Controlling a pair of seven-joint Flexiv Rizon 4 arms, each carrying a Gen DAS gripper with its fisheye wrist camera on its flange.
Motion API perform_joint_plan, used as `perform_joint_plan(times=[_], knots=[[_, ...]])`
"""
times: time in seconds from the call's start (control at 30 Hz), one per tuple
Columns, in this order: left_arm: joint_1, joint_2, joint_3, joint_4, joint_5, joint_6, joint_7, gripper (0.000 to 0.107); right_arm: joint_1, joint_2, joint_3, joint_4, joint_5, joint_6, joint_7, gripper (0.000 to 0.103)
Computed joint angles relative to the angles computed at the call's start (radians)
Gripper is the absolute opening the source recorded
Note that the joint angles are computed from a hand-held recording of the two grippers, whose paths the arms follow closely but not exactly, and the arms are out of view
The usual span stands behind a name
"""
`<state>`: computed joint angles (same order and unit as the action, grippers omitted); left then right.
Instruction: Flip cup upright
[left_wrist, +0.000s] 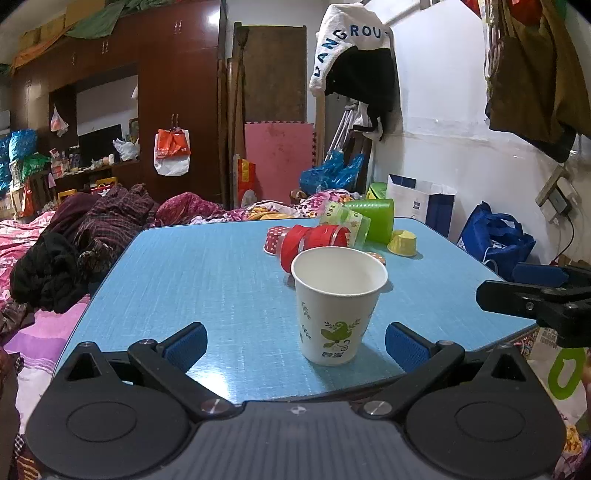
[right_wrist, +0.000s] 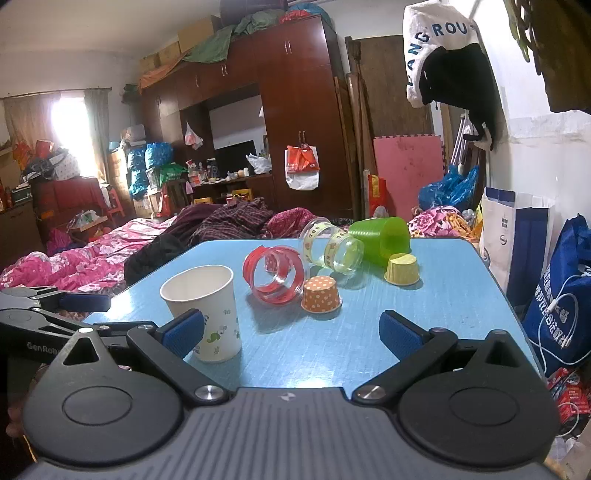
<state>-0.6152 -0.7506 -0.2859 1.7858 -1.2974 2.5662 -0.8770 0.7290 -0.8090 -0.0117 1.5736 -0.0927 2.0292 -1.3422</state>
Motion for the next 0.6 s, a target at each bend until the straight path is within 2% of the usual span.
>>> perform_joint_plan(times=[0.6], knots=[[0.0,0.0,0.004,0.005,0.009,-0.007,-0.003,0.103,-0.003,-0.005,-0.003,-0.006,0.002,0.007,-0.012,0.102]])
